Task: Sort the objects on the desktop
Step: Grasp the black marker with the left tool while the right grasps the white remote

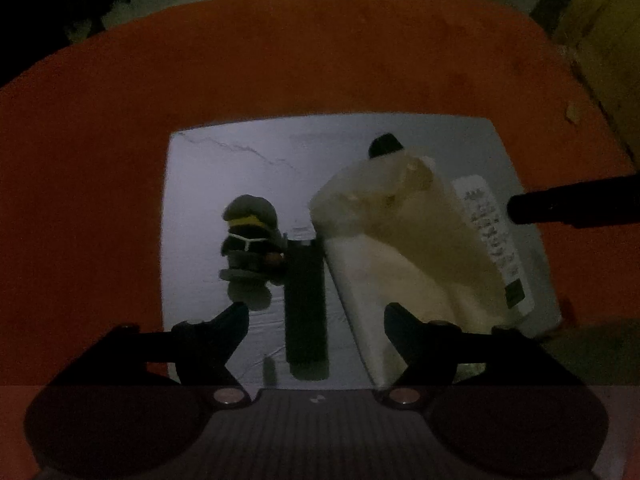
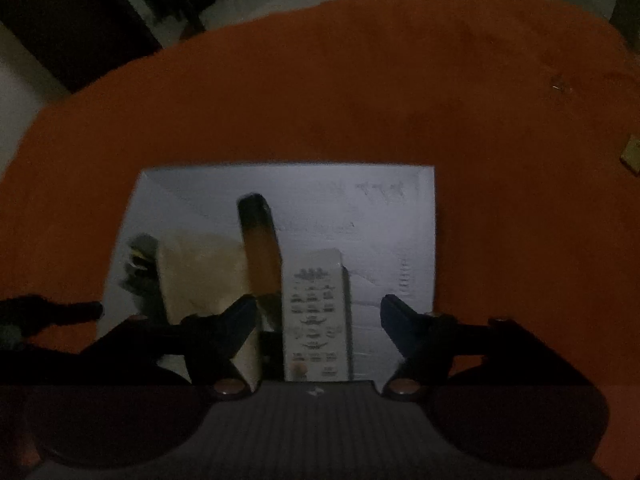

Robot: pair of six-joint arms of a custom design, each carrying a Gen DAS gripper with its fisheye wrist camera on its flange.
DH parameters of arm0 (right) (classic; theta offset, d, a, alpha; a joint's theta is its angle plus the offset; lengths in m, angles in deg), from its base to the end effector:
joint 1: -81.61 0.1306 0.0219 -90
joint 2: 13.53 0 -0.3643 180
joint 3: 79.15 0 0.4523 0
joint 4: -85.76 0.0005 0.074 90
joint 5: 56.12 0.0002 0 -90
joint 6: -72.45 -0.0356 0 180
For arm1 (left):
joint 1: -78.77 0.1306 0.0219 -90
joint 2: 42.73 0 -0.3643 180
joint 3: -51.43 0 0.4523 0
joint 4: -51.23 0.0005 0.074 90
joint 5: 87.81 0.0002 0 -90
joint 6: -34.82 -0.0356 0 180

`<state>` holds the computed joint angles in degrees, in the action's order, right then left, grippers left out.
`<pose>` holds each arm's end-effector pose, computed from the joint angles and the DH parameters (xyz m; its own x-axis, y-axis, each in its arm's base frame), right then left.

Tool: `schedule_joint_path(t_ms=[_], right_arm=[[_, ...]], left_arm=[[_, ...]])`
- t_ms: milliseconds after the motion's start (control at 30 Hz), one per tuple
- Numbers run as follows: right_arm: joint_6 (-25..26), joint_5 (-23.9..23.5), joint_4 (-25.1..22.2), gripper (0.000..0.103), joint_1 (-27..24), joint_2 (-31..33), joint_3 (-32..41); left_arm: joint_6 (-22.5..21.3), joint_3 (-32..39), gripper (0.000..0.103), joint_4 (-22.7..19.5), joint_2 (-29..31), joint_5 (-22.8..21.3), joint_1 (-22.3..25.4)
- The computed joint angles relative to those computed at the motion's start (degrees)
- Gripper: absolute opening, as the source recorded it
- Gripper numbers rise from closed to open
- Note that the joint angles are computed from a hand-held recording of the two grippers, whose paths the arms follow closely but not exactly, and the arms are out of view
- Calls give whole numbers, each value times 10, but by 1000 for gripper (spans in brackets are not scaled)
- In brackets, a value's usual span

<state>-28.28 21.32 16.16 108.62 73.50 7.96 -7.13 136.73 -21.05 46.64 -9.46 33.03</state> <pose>0.4361 0.2304 0.3931 -0.9152 -0.2625 -0.3058 -0.3467 0.8997 0.2653 0.3499 -0.3495 0.3569 -0.9503 -0.0685 -0.3037 -0.0577 0.9973 -0.0443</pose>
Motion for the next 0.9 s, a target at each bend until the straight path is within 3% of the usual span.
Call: schedule_joint_path(t_ms=[133, 233, 500, 633, 900], right_arm=[[20, 34, -5, 65, 20, 11, -7], [21, 42, -5, 64, 29, 18, -11], [20, 64, 8, 61, 46, 23, -20], [21, 71, 2, 58, 42, 22, -20], [35, 102, -8, 58, 42, 23, -24]], left_arm=[[0, 1, 64, -1, 8, 4, 3], [8, -2, 52, 0, 11, 9, 7], [15, -4, 48, 9, 21, 20, 9], [17, -11, 38, 12, 19, 26, 7], [26, -20, 38, 8, 11, 35, 9]])
